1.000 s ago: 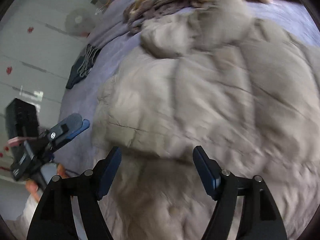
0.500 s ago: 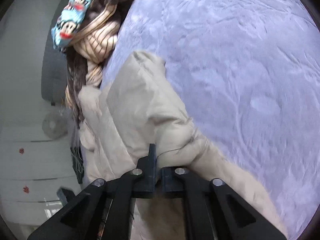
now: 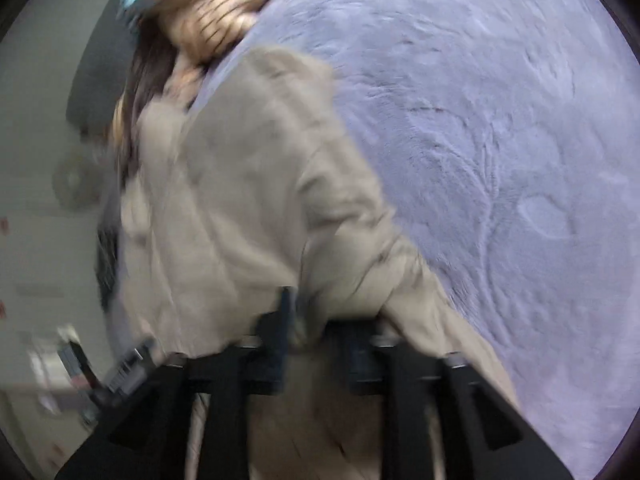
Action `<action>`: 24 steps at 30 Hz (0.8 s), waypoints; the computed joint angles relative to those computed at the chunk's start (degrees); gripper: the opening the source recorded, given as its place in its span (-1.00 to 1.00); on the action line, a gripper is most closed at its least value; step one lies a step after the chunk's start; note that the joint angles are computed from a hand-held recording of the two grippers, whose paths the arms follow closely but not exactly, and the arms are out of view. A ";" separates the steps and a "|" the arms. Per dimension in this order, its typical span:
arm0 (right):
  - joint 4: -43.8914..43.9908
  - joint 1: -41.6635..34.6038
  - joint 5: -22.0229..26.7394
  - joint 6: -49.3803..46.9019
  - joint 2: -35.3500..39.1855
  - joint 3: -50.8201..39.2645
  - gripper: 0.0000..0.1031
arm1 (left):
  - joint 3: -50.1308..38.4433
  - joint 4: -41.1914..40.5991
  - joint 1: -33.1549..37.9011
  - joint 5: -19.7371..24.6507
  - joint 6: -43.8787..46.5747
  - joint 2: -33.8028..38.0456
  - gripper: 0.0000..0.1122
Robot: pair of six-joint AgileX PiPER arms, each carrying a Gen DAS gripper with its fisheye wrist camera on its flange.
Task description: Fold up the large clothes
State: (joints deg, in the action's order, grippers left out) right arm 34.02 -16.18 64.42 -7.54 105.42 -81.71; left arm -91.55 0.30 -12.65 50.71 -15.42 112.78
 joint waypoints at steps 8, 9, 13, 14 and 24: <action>-3.97 -0.67 -6.94 0.14 -4.87 -2.39 -0.90 | -9.08 -1.40 1.73 1.12 1.65 1.09 -0.35; -3.39 -0.42 -7.36 0.21 -2.33 -5.25 -0.90 | -11.31 -1.59 1.07 0.81 1.67 2.91 -0.35; -5.53 2.59 -8.14 0.93 4.93 -11.89 -0.90 | -16.54 2.77 -2.66 1.47 -1.49 10.00 -0.35; -6.91 3.58 -8.15 1.78 6.83 -12.80 -0.90 | -16.85 4.12 -3.29 2.39 -2.59 11.82 -0.35; -3.89 2.84 -12.95 -2.54 9.43 -7.31 -1.00 | -13.43 5.55 -3.90 -0.62 -2.79 13.63 -0.34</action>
State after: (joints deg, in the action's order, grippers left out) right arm 30.13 -13.34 51.47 -10.07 114.85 -89.02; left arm -104.98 5.86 -16.56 50.09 -18.21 126.41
